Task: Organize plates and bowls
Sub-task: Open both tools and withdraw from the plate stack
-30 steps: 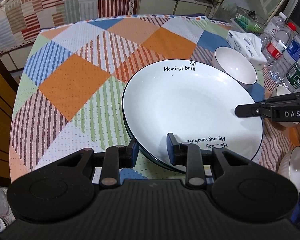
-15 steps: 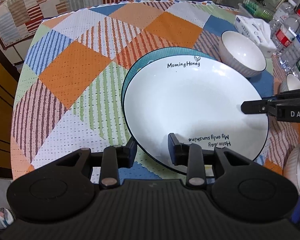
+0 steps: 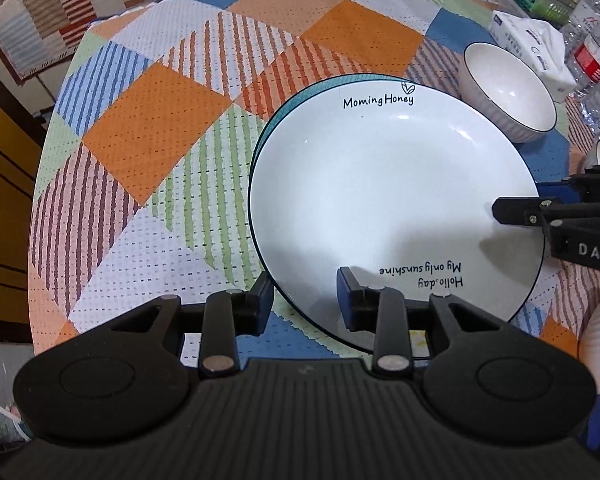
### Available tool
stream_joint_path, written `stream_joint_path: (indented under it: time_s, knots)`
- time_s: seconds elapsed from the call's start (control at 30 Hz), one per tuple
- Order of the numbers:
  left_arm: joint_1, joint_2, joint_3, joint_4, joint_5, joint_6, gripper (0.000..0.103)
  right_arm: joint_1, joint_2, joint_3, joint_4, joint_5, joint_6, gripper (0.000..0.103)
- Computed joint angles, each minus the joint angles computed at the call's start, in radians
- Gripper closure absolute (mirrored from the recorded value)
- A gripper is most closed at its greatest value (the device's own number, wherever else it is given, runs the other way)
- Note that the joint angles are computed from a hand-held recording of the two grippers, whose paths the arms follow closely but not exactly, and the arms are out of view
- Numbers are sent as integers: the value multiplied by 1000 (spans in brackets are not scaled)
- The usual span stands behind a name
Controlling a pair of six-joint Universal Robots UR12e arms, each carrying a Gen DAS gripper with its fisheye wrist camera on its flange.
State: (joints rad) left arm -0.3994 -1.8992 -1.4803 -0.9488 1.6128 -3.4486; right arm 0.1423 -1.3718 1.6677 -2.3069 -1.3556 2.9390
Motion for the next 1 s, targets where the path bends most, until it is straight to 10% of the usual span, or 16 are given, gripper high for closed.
stream_joint_path:
  time_s: [0.33,0.8,1.0]
  knots:
    - [-21,-8,-21,78,76,-121,72,30,19,-2,-46,-107,-30,67]
    - [-93,60,-50,136,181,-168,69,-109,-121,157,-186,219,-159,51]
    - [-158,54,-12,139,154,-148,63,-201,-209,173,10,317,-271,48]
